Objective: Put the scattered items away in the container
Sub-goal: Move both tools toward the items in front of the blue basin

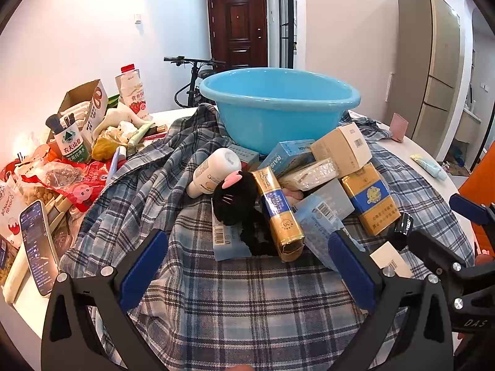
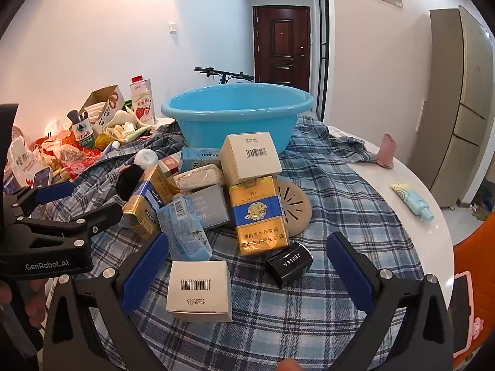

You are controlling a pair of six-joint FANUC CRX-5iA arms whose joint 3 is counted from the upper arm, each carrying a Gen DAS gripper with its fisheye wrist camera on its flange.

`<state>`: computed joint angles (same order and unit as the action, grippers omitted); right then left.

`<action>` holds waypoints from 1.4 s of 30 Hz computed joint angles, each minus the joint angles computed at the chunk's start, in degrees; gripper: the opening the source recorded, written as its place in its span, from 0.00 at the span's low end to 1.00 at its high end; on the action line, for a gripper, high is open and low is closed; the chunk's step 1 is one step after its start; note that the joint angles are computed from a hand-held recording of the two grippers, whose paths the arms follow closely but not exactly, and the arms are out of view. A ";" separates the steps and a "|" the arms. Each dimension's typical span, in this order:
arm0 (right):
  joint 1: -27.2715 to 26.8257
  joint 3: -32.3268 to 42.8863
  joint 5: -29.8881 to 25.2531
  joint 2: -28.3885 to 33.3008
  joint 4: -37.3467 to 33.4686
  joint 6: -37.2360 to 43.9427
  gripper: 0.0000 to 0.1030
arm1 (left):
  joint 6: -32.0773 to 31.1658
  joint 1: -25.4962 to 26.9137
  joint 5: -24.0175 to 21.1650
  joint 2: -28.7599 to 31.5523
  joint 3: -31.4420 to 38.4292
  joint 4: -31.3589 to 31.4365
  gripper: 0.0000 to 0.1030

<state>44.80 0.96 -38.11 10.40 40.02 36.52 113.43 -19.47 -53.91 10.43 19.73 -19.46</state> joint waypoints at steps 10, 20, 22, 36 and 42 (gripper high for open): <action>0.74 0.34 -1.07 0.26 0.59 -0.51 1.00 | -0.09 -0.21 -0.11 -0.74 -0.23 -0.94 1.00; 0.88 0.11 -1.57 0.09 0.51 -0.70 1.00 | -0.65 -0.17 0.20 -0.46 -0.07 -0.20 1.00; 0.84 -0.18 -1.31 -0.03 0.99 -1.33 1.00 | -0.49 -0.46 -0.30 -0.21 0.31 -0.94 1.00; 0.68 0.82 -0.63 0.81 -0.28 0.31 1.00 | -0.06 -0.12 -1.22 -0.08 0.48 -1.76 1.00; 1.06 2.08 -2.11 1.50 -1.48 2.23 1.00 | 0.49 0.49 -1.02 -0.16 -0.21 -0.61 1.00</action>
<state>45.87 3.03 -40.22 11.90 38.54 38.75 113.92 -18.98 -54.92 10.27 19.52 -20.07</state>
